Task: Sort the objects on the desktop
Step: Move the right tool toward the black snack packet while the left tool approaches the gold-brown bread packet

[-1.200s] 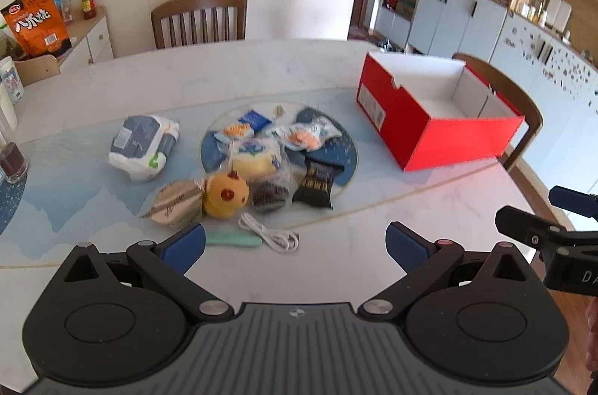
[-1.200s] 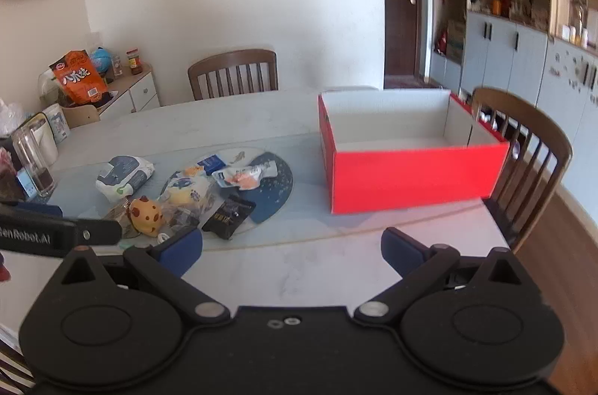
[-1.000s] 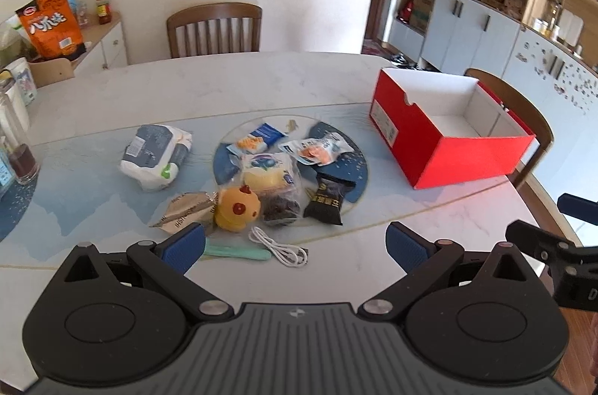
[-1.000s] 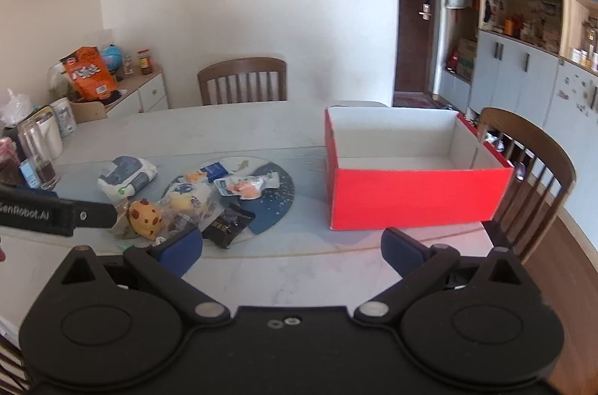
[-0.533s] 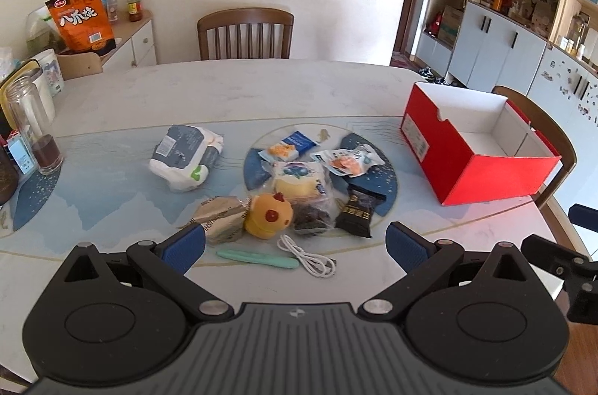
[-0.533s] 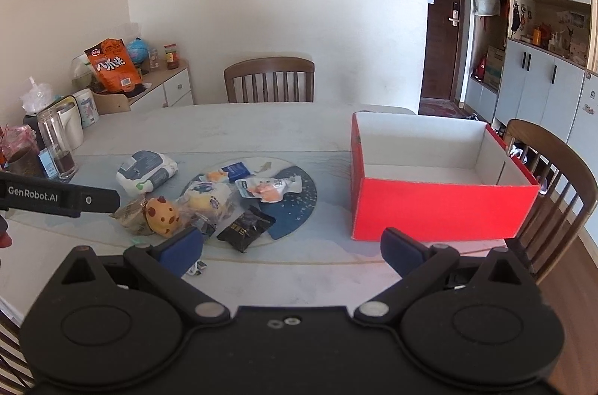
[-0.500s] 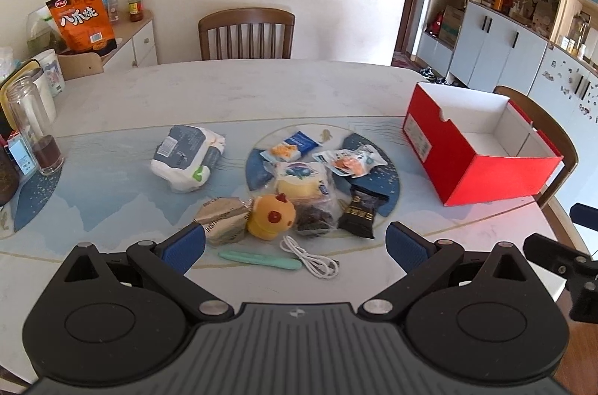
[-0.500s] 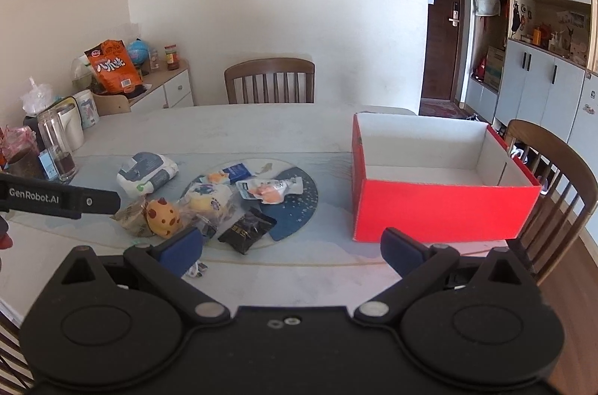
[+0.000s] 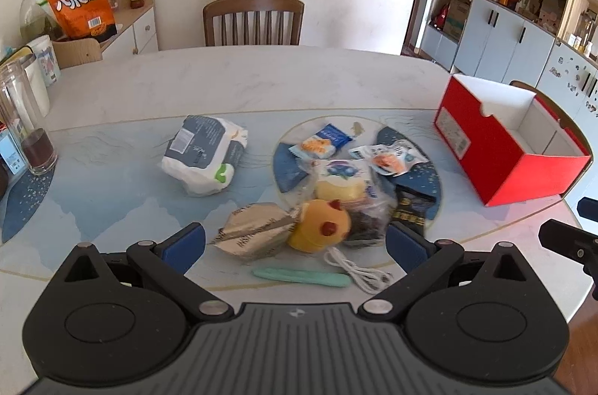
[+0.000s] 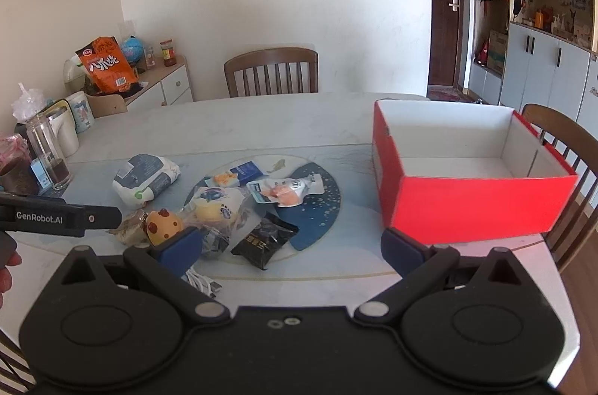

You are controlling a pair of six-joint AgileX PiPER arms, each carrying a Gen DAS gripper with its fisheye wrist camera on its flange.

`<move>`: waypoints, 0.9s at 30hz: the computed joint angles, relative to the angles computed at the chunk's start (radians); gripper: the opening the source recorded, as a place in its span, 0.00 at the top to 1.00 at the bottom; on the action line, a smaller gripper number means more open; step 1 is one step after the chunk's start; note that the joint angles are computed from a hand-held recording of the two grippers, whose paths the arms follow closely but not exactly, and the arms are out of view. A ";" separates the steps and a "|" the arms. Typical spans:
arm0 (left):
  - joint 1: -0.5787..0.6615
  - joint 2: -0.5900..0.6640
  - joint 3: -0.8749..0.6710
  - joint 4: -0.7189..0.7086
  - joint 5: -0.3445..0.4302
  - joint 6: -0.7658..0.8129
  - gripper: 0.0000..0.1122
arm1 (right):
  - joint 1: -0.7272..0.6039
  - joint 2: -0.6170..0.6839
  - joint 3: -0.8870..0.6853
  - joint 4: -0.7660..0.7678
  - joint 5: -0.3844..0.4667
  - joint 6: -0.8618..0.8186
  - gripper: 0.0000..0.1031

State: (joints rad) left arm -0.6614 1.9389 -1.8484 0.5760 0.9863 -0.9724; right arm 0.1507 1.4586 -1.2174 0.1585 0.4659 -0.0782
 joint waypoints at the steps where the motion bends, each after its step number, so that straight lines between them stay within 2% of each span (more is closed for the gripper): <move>1: 0.014 0.003 0.001 -0.011 -0.007 0.014 0.08 | 0.014 0.016 -0.006 -0.036 -0.010 0.035 0.01; 11: 0.130 0.039 -0.011 -0.096 -0.076 0.124 0.08 | 0.082 0.148 -0.114 -0.191 -0.011 0.208 0.01; 18: 0.202 0.102 -0.083 -0.166 -0.055 0.197 0.08 | 0.108 0.239 -0.192 -0.291 0.005 0.321 0.03; 21: 0.249 0.105 -0.074 -0.294 -0.107 0.389 0.08 | 0.118 0.274 -0.221 -0.333 0.010 0.356 0.03; 27: 0.273 0.164 -0.148 -0.342 -0.081 0.440 0.08 | 0.129 0.347 -0.285 -0.379 0.031 0.381 0.04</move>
